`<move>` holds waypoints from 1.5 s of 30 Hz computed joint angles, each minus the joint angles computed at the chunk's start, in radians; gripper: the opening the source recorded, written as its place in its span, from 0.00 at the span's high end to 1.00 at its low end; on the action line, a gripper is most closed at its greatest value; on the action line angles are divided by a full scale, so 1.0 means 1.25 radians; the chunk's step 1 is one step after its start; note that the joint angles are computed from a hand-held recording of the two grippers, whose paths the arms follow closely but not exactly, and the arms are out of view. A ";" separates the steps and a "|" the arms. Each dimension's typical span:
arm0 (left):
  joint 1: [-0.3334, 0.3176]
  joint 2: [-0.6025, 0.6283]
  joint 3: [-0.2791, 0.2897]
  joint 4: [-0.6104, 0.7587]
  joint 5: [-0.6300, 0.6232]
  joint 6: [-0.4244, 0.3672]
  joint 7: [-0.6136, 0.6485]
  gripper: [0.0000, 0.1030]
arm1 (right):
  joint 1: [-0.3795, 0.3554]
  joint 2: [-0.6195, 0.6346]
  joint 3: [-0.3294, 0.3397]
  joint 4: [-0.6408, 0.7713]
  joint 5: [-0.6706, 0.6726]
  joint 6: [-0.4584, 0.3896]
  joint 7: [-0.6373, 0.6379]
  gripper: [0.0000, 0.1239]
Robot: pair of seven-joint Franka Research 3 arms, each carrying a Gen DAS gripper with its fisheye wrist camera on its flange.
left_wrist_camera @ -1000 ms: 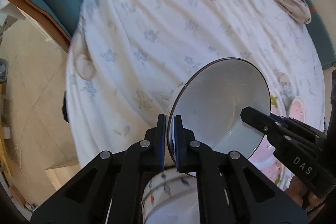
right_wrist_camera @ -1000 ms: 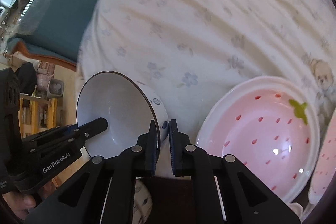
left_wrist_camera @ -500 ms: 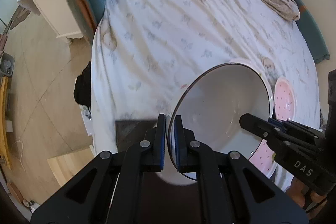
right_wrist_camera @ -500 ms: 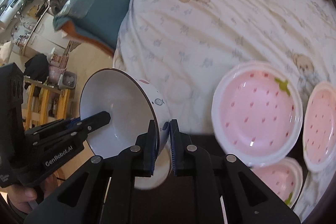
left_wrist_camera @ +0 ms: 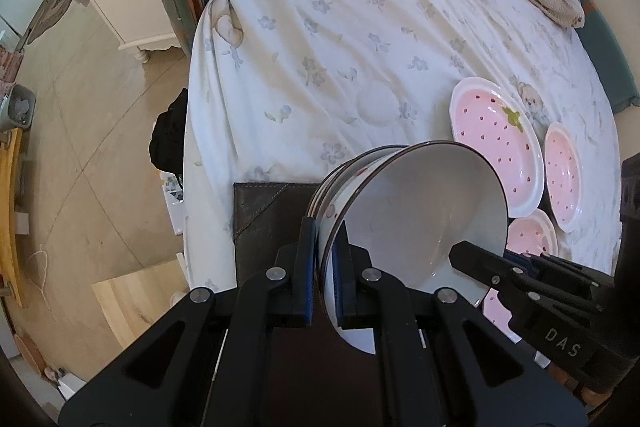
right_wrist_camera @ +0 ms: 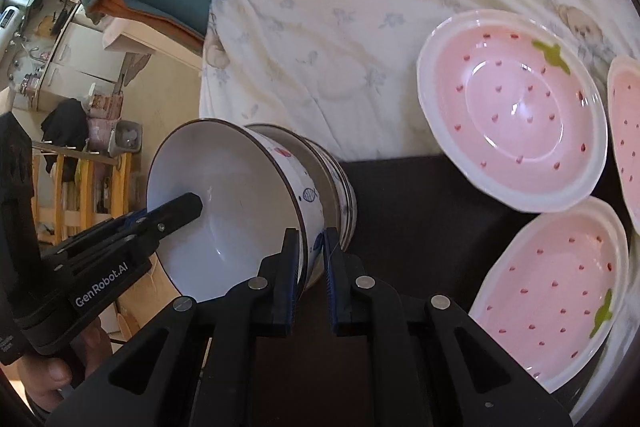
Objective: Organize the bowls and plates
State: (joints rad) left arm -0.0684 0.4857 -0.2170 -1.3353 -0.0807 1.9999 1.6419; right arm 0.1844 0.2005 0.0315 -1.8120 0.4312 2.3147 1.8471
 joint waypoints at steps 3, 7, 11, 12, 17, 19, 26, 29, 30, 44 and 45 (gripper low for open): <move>0.000 -0.001 0.001 -0.004 0.001 0.006 -0.004 0.95 | -0.001 0.002 0.000 0.001 0.005 -0.002 0.003 0.90; 0.011 0.005 -0.003 0.004 -0.021 -0.001 -0.003 0.94 | -0.002 0.007 0.000 0.011 0.008 -0.017 0.007 0.86; 0.017 0.010 -0.003 0.016 -0.034 -0.014 -0.012 0.94 | 0.003 0.016 -0.005 0.036 -0.029 -0.036 0.026 0.84; 0.018 0.010 -0.004 0.017 -0.036 -0.015 -0.010 0.93 | 0.003 0.014 -0.005 0.036 -0.031 -0.034 0.023 0.84; 0.036 -0.018 -0.007 -0.017 -0.070 0.024 -0.006 0.93 | 0.002 -0.017 -0.012 0.019 -0.061 -0.010 0.024 0.83; 0.045 -0.026 -0.012 -0.030 -0.092 0.045 0.006 0.93 | -0.010 -0.034 -0.009 -0.008 -0.012 0.020 0.008 0.83; 0.047 0.000 -0.011 -0.001 -0.111 0.028 -0.008 0.93 | -0.007 -0.039 -0.003 -0.023 0.000 0.042 -0.019 0.83; 0.045 0.005 -0.014 0.002 -0.110 0.023 -0.002 0.94 | -0.005 -0.032 -0.005 -0.020 -0.006 0.047 -0.006 0.86; 0.045 0.005 -0.015 0.001 -0.113 0.023 0.000 0.94 | -0.006 -0.027 -0.005 -0.018 -0.001 0.045 -0.003 0.87; 0.041 0.018 -0.019 0.018 -0.121 0.030 0.006 0.93 | -0.021 -0.007 -0.004 -0.018 0.057 0.041 -0.008 0.92; 0.043 0.017 -0.020 0.017 -0.124 0.029 0.007 0.93 | -0.020 -0.006 -0.004 -0.013 0.050 0.034 -0.009 0.92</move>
